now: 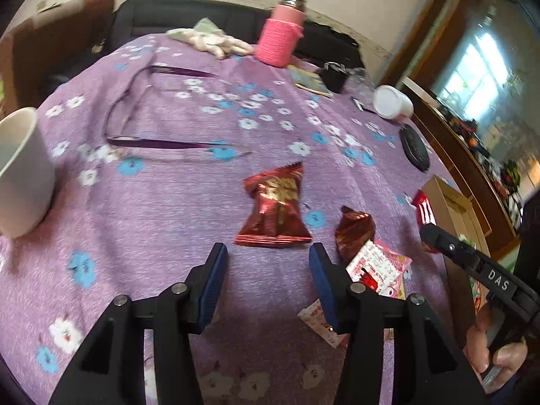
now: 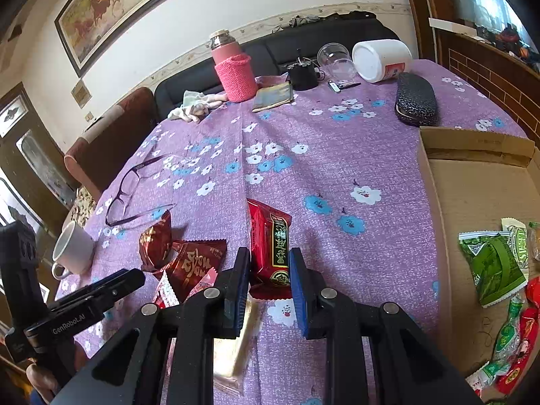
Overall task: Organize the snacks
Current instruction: 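Grasp the red foil packet with the left gripper while the right holds the red bar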
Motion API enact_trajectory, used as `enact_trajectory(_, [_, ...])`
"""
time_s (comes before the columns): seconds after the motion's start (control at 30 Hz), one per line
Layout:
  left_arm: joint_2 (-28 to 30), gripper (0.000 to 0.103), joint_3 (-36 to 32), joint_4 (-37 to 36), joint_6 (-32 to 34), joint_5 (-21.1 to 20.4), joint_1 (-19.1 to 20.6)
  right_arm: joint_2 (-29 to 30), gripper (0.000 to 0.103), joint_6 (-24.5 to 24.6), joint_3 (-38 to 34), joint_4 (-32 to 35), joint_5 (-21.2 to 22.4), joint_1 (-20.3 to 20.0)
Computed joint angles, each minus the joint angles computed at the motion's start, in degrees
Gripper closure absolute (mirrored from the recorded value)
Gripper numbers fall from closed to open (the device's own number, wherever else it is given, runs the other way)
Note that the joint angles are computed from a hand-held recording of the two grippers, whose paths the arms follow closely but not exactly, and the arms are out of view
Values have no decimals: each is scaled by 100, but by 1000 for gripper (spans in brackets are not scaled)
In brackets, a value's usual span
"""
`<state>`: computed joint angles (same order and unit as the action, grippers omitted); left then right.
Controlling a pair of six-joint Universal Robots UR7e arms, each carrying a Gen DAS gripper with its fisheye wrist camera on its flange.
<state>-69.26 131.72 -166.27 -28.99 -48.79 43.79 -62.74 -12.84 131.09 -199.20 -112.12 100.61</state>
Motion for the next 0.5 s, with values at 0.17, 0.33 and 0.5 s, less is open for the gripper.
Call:
enact_trajectory(0.17, [-33,37,-332,742,-193,371,-148,-130,78,99,56,59,140,-46])
enact_trajectory(0.33, [450,37,-959,1227,-82,571,-39,-185,78,109,89,29,211,-40])
enact_trajectory(0.5, [800,63,-1117,1326,-299,645,171,-199,78,111,90,41,207,-37])
